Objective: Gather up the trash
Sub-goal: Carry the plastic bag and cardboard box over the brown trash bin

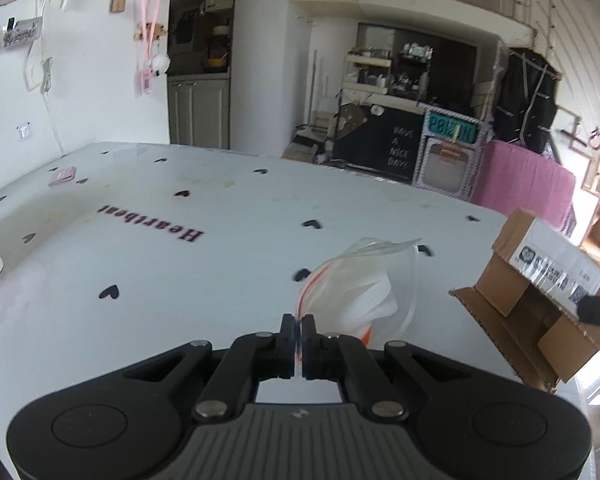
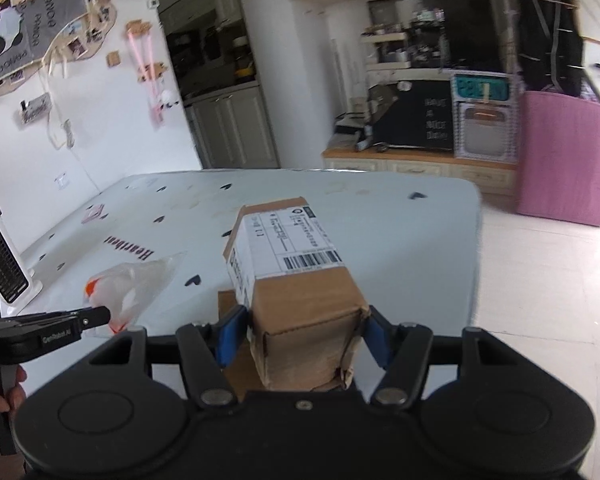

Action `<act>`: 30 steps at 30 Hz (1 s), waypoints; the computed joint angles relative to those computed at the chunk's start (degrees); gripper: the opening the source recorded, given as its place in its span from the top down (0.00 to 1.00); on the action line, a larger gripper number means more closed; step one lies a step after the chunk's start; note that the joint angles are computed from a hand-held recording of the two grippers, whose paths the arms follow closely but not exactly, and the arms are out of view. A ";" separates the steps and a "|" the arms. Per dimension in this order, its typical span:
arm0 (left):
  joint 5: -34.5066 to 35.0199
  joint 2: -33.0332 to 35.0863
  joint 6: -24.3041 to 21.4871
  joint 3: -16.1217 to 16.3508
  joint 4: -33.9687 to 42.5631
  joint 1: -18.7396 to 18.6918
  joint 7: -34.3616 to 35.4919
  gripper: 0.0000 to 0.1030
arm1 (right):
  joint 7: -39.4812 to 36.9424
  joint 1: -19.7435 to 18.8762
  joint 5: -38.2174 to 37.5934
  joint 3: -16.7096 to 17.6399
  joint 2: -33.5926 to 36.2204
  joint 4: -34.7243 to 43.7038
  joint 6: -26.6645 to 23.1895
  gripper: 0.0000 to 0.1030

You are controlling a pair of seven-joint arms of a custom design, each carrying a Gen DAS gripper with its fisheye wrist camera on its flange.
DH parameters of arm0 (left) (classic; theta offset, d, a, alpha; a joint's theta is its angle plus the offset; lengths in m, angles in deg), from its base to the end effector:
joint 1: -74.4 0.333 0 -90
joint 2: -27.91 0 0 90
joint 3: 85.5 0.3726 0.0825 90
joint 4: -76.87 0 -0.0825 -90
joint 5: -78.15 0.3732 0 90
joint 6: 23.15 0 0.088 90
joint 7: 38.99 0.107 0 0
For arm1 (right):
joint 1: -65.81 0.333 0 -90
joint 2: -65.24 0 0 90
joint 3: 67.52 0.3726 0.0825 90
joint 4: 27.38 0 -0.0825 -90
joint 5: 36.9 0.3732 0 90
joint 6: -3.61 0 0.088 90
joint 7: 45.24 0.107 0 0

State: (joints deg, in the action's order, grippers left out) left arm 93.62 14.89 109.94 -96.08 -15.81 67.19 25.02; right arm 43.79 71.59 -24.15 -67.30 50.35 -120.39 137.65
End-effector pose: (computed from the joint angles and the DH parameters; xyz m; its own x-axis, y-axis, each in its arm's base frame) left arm 0.4611 -0.1638 0.8682 0.0063 -0.9979 0.0650 -0.5651 -0.0572 -0.8231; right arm 0.4671 0.0531 0.8852 0.1568 -0.9669 -0.2012 -0.5742 0.0766 -0.8152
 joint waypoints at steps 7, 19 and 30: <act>-1.10 -3.57 2.64 -1.22 -3.18 -2.09 0.04 0.99 | 2.31 -2.46 -1.81 0.05 -8.67 -8.31 2.08 0.39; -2.02 -4.01 5.37 -4.40 -1.58 -6.60 1.63 0.99 | 4.43 -8.32 -4.90 -0.69 -18.13 -14.16 1.04 0.39; -0.43 1.89 6.73 -8.74 4.79 -11.93 1.73 0.99 | 2.78 -15.28 -9.65 -3.44 -23.40 -16.71 -1.61 0.39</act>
